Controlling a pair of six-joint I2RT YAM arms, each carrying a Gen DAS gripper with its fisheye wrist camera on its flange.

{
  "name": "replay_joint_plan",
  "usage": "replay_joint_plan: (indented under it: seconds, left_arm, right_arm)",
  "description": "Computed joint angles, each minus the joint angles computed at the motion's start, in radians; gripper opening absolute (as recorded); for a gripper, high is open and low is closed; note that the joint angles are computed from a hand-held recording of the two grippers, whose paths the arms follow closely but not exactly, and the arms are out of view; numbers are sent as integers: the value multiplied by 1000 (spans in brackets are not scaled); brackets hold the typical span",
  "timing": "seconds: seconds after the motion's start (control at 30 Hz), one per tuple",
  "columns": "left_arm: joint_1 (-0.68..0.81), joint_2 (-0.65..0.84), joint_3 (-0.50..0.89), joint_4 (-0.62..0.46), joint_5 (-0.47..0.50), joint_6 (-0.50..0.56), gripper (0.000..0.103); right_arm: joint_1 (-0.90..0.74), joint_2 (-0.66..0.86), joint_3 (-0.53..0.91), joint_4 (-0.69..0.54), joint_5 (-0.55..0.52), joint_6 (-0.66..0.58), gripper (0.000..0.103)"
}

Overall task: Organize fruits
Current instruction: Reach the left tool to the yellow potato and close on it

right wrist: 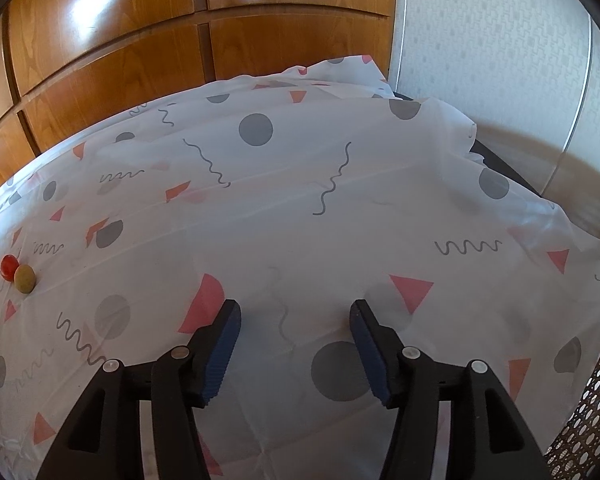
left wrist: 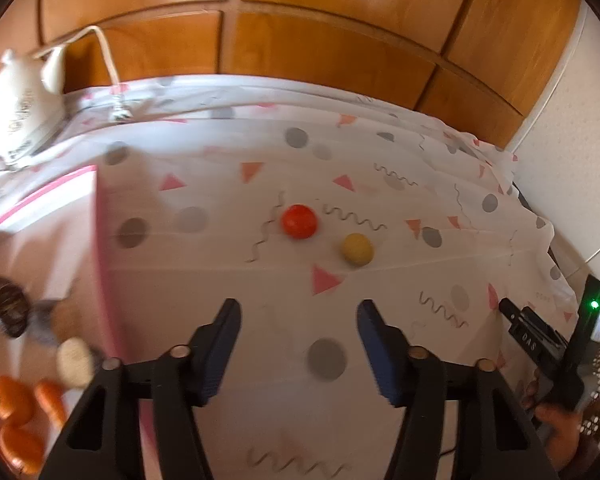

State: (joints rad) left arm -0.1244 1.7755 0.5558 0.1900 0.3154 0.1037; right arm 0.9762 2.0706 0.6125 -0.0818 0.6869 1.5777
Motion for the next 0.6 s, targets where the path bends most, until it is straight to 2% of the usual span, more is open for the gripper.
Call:
replay_joint_plan:
  seconds: [0.1, 0.27, 0.53, 0.6]
  left_arm:
    - [-52, 61, 54, 3, -8, -29, 49]
    - [-134, 147, 140, 11, -30, -85, 49]
    - [-215, 295, 276, 1, -118, -150, 48]
    - [-222, 316, 292, 0, -124, -161, 39]
  right_arm:
    - [3, 1, 0, 0, 2, 4, 59]
    - [8, 9, 6, -2, 8, 12, 60]
    - [16, 10, 3, -1, 20, 42, 60]
    - [18, 14, 10, -12, 22, 47, 60]
